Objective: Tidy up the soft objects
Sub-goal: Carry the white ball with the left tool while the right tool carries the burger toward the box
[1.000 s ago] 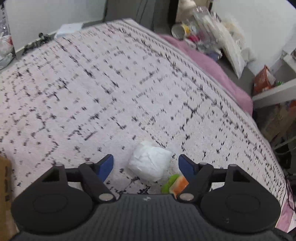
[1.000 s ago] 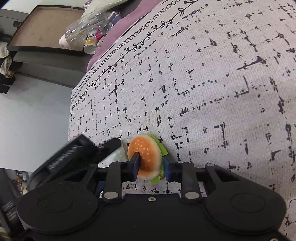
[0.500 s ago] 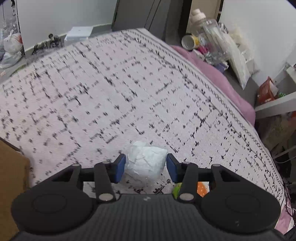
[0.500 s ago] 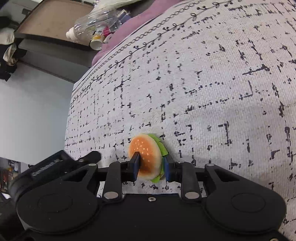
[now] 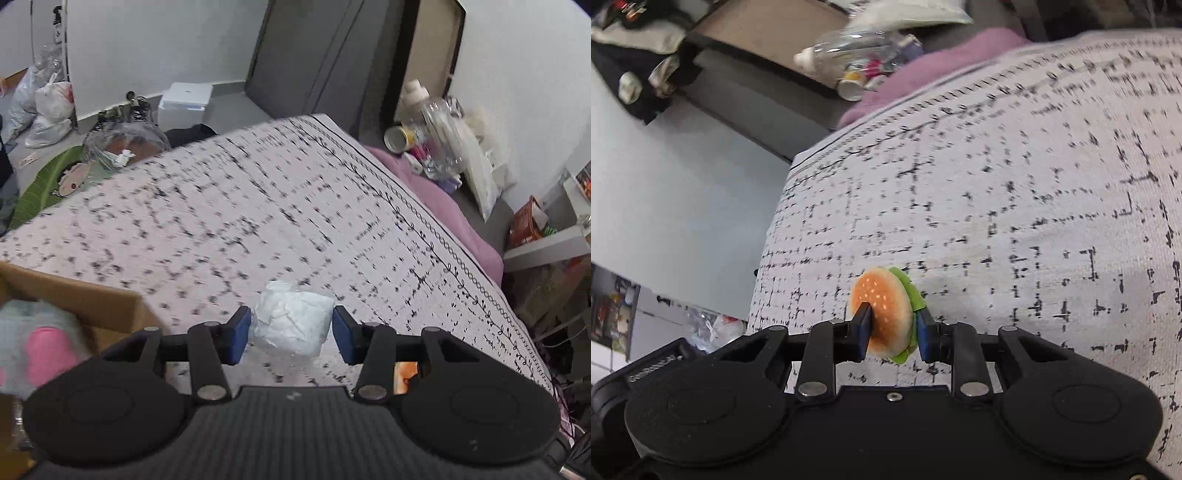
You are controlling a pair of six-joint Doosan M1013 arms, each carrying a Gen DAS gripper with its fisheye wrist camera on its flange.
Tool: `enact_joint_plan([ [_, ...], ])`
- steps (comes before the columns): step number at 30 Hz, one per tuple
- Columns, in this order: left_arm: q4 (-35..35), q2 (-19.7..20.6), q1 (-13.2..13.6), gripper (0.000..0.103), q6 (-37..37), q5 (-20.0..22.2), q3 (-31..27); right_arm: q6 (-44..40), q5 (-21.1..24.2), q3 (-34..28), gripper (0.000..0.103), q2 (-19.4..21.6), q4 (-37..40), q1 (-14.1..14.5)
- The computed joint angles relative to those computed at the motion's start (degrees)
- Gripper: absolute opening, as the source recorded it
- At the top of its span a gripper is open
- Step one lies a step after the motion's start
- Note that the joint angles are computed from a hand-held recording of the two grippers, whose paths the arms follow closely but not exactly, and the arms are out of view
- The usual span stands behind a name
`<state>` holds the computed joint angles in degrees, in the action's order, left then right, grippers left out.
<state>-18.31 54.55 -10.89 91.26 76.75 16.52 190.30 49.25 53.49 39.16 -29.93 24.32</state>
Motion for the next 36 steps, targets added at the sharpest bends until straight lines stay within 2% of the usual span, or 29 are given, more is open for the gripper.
enact_joint_plan([
  [2,-0.26,-0.55,0.63,0.047,0.29,-0.38,0.51,-2.06,1.94,-1.95,0.025,0.84,0.35,0.29],
  [10,-1.13,-3.81,3.66,0.047,0.54,-3.07,5.10,-5.74,1.73,-5.77,0.025,2.10,-1.02,1.73],
  [16,-0.70,-5.65,6.02,0.047,-0.33,-4.19,7.91,-10.16,4.19,-11.54,0.025,4.54,-1.76,3.12],
  [26,-1.64,-4.86,8.65,0.047,-2.28,-1.09,5.98,-15.65,4.20,-17.44,0.025,7.14,-1.73,4.52],
  [36,-3.57,-4.61,9.68,0.049,-2.06,3.43,6.68,-21.79,5.24,-24.35,0.025,10.80,1.83,5.48],
])
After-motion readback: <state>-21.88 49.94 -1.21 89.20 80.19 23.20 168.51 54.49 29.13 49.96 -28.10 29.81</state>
